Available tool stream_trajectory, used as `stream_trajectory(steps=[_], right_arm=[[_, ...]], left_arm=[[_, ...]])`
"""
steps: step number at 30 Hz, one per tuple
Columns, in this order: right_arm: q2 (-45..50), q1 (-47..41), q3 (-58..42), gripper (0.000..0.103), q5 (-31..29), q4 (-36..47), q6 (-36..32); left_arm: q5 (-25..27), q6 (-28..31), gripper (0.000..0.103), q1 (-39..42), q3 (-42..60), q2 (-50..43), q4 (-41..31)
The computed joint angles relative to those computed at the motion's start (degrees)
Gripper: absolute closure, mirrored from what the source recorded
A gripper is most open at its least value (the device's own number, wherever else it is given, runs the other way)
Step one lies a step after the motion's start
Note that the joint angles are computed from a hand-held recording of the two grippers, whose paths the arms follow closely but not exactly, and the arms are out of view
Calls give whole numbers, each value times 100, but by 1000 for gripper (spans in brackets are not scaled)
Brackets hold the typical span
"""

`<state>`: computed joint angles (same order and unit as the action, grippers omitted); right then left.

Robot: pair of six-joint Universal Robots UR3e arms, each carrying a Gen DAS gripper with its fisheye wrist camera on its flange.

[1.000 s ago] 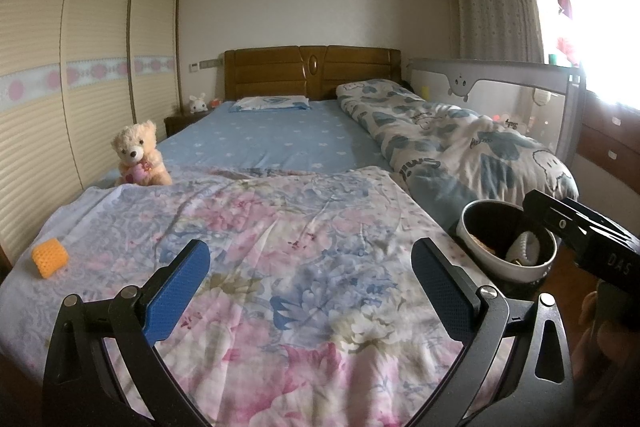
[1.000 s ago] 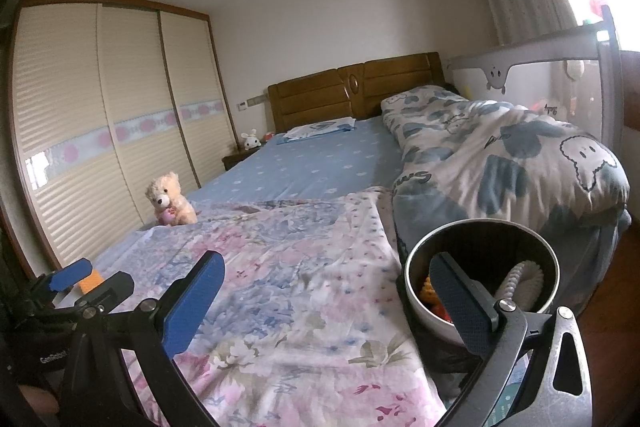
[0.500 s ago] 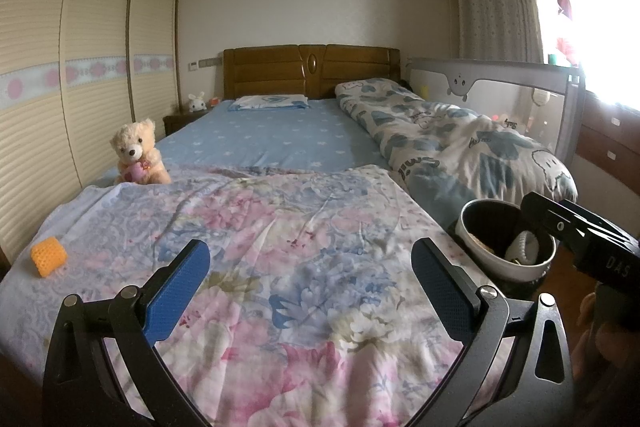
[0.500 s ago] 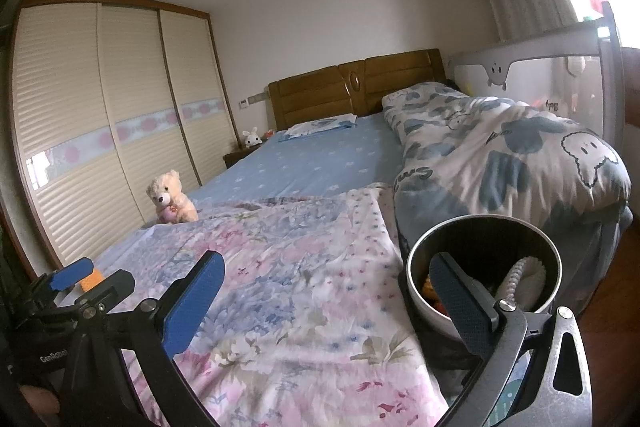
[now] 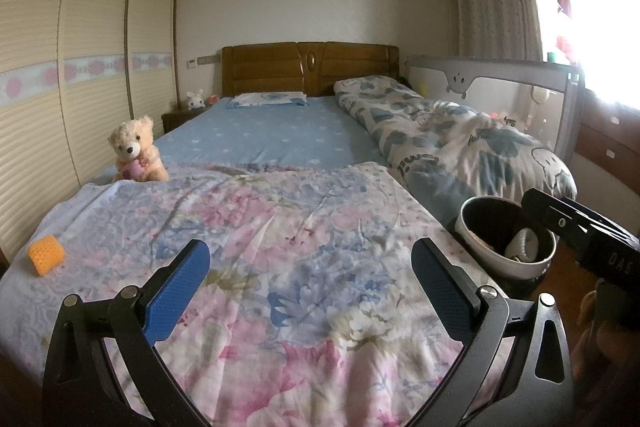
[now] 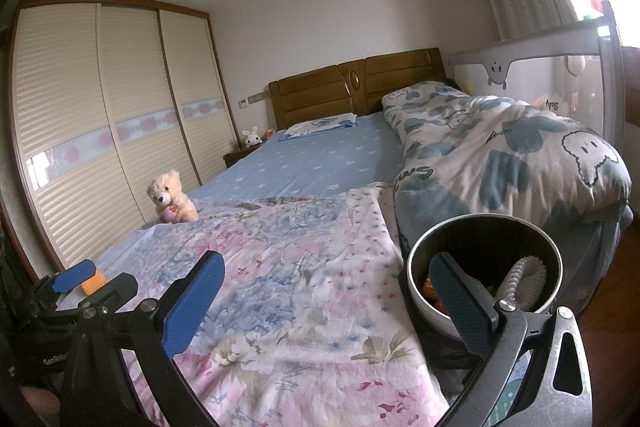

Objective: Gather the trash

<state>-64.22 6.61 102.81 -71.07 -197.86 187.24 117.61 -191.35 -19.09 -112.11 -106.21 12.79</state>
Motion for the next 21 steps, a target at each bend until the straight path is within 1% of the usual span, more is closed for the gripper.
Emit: stream_trajectory(steps=[6,16,17,21], right_arm=[[34,27,-37,0,4,30,-4],[142,54,-165,0,44,151,-3],[153,51,-177,0,50,160,-1],[205,53,-238,0,48,245,-3]], left_arm=[[-98,42,0,102,-14,9,21],[-27,-121,0,-14,-63,-110,39],[-98,-78,0,67,-60,-84,32],[-105,-136,0,57,-65,-98,-44]])
